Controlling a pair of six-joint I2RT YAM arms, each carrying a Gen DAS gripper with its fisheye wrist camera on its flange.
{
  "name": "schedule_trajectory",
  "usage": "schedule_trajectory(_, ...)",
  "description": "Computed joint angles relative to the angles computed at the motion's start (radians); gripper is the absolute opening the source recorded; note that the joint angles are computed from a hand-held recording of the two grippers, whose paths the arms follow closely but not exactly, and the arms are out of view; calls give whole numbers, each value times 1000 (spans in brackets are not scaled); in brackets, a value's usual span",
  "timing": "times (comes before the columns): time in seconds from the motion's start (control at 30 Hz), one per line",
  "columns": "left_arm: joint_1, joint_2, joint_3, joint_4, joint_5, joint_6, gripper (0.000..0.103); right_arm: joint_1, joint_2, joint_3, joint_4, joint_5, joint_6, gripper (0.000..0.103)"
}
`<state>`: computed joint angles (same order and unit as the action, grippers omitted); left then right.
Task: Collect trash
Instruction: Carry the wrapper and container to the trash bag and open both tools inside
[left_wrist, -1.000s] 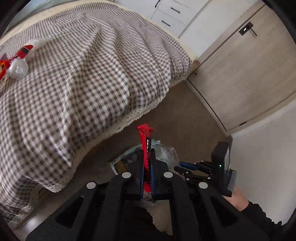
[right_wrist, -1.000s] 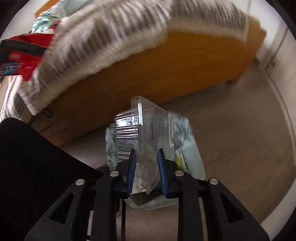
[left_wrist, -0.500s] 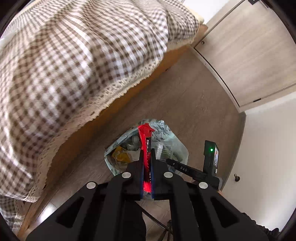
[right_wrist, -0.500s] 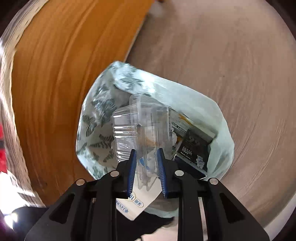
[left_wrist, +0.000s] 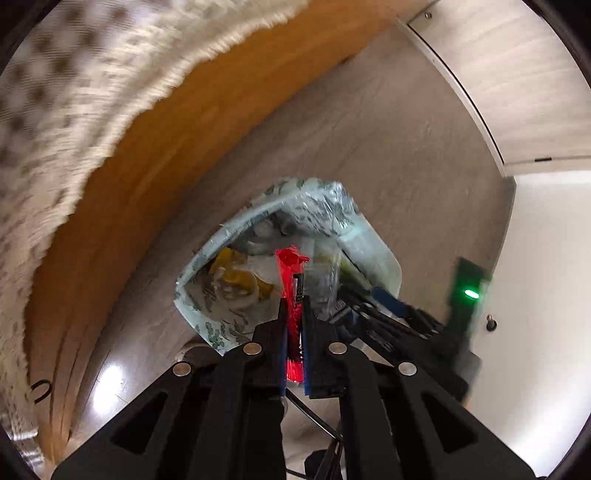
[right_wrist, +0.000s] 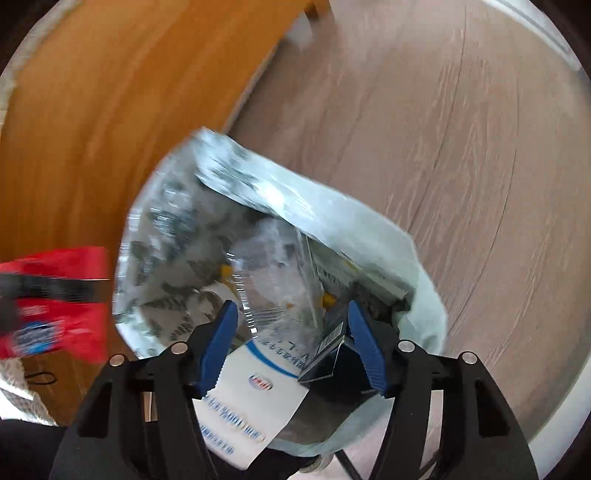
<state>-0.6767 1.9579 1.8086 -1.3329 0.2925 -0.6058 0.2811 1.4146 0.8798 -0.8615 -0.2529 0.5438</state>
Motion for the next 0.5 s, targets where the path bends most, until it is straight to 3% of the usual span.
schedule_trajectory(0.23,-9,88,7,0,3,9,4,-27,-114,60,-101,27,-51,60)
schedule_trajectory(0.37,6,135,2,41,31,4,15,-74,-116,75,-112,29,-103,62)
schedule_trajectory(0.43,7,160,21,-3,-5,-8,48,-71,-114,74,-117,24,-110,62)
schedule_trajectory(0.5,8,159,12,-16,-4,-8,49,-88,-103,127,-169,13,-133,62)
